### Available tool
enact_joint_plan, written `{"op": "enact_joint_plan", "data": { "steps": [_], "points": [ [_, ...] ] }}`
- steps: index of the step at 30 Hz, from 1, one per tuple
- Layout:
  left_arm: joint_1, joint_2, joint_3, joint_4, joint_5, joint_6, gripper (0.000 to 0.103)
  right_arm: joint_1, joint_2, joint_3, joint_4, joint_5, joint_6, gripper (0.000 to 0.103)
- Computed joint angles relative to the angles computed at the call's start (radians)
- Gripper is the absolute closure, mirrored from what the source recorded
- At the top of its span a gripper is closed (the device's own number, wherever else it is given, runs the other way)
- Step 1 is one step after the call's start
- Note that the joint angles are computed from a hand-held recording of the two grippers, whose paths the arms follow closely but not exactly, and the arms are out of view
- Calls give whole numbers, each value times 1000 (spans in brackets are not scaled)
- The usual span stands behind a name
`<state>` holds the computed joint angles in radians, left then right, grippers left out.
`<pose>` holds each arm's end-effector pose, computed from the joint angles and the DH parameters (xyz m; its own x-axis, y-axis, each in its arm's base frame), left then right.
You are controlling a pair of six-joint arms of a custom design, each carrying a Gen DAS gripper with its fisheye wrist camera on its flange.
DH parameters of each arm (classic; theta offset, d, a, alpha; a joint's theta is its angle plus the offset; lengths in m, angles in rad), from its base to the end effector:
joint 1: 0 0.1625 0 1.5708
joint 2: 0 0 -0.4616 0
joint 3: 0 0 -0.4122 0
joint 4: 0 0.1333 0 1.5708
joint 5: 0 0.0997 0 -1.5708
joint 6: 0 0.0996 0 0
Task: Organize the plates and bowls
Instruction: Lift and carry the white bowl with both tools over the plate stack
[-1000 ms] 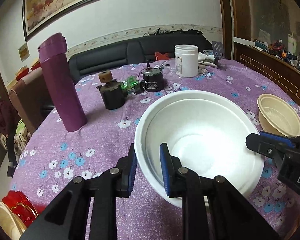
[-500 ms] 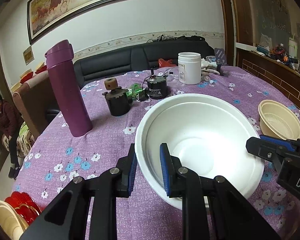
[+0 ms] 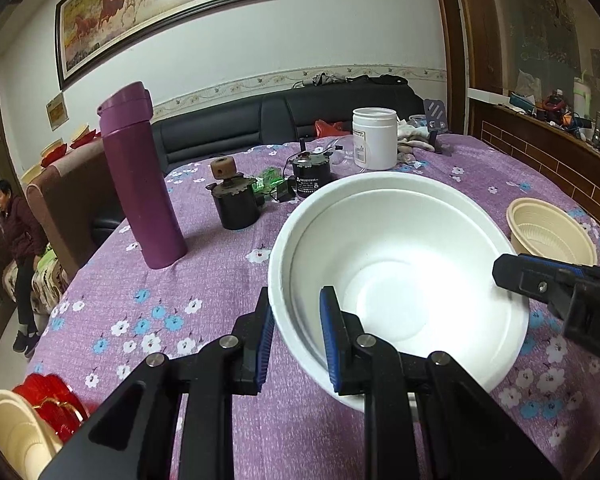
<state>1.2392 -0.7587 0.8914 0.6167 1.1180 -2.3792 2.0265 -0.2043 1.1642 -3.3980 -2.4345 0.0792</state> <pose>-0.0741 -0.7584 0.2915 -0.5371 0.4375 -0.7211 0.8196 0.4728 -0.3236 0.4048 -0.6951 -0.0473 -0.8584 0.2799 0.4299 -0.2175 0.5605 -0.7991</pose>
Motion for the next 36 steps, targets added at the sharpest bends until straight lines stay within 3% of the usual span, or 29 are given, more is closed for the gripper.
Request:
{"op": "enact_joint_plan", "data": {
  "steps": [2,5,10,18,24,36],
  "points": [
    [-4,-25,37,-23,3,8,82,2,-12,26,-11,18,28,81],
    [-9,-64,94,-50,12,28,73,10,-21,52,-8,19,62,81],
    [-13,-125,179,-90,13,67,66,39,-20,83,-45,7,67,81],
    [3,-160,193,2,7,47,65,93,-11,114,-66,-22,76,80],
    [19,-180,213,49,17,35,65,121,-4,133,-16,-44,118,79],
    [22,-135,166,107,1,15,65,101,-24,170,59,-25,217,79]
  ]
}}
